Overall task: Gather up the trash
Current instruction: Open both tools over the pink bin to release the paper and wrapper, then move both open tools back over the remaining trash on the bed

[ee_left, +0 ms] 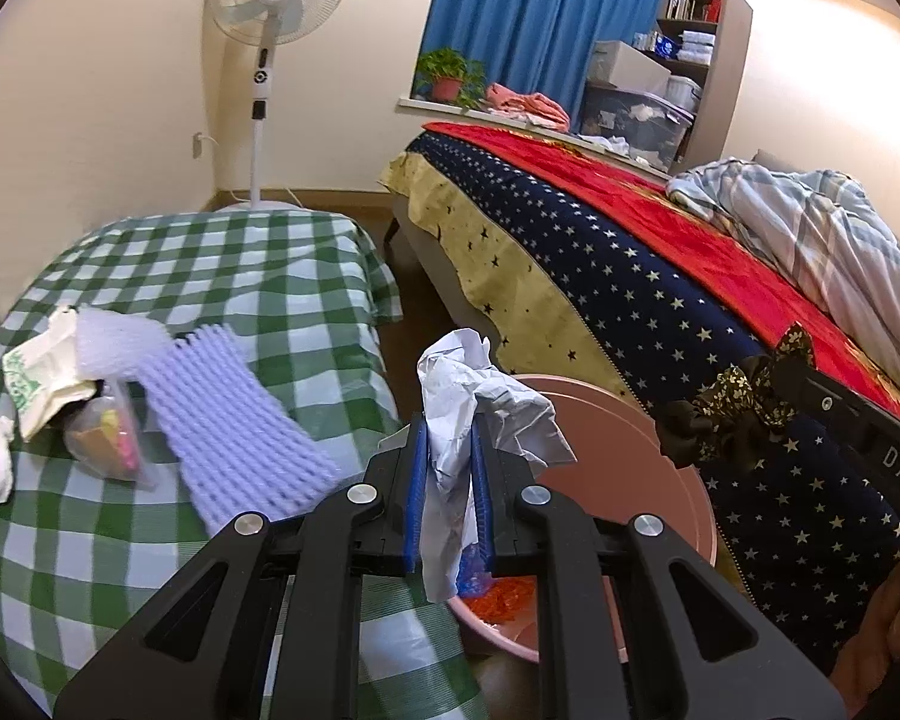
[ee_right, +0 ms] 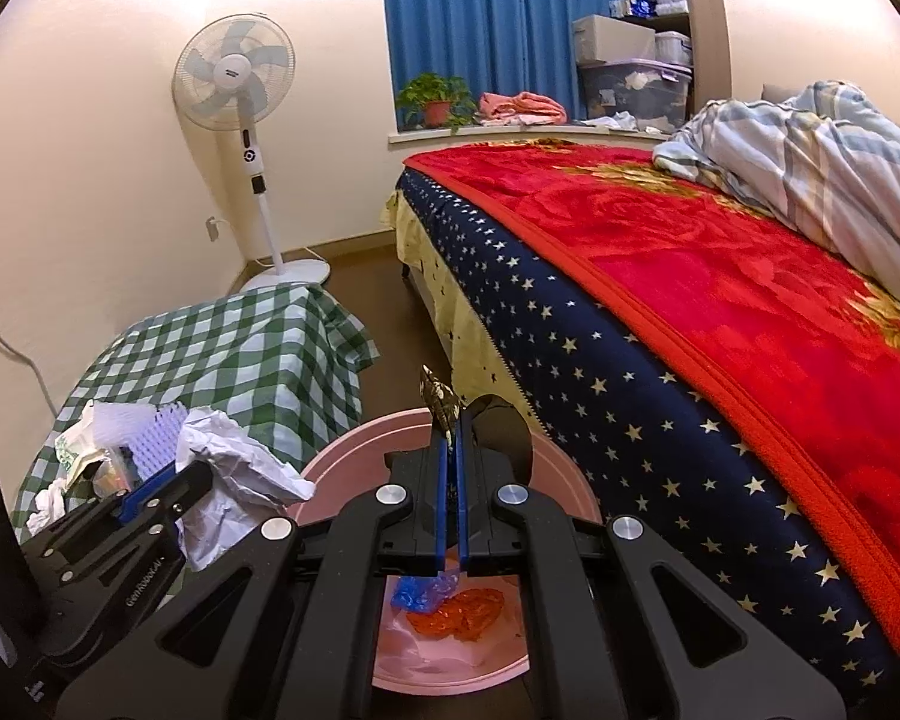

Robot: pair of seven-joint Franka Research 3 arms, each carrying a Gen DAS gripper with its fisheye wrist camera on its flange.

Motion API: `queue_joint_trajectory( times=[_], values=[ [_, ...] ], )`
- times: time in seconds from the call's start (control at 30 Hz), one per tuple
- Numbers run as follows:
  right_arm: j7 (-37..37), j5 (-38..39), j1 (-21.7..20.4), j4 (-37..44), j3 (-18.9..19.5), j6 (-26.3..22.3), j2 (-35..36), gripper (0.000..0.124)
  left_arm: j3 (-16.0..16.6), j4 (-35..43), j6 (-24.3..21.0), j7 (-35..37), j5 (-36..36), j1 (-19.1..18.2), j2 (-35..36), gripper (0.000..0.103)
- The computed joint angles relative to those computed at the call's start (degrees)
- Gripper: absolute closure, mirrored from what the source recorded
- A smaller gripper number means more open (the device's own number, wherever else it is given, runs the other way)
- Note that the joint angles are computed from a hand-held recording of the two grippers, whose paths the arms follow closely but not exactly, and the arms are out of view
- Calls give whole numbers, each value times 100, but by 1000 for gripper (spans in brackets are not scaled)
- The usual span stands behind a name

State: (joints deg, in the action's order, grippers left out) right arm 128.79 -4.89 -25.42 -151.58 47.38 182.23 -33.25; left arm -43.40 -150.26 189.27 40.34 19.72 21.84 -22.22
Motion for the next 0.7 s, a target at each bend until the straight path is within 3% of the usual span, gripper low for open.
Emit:
queue_joint_trajectory(
  times=[0.2, 0.27, 0.3, 0.37, 0.7],
  values=[
    [127, 6, -111, 7, 24, -129, 7, 117, -178, 162, 45, 95, 45, 92, 302, 86],
    [216, -27, -126, 24, 9, -180, 51, 103, -7, 160, 84, 164, 20, -84, 435, 67],
    [280, -53, -159, 30, 45, -192, 32, 91, -79, 153, 66, 177, -36, -23, 414, 62],
    [427, -107, -281, 32, 152, -207, -53, 81, -82, 123, 48, 198, -85, -21, 383, 61],
    [468, -214, -175, -18, 107, 27, -32, 80, 258, -129, -5, 225, -113, -300, 2, 61]
  ],
)
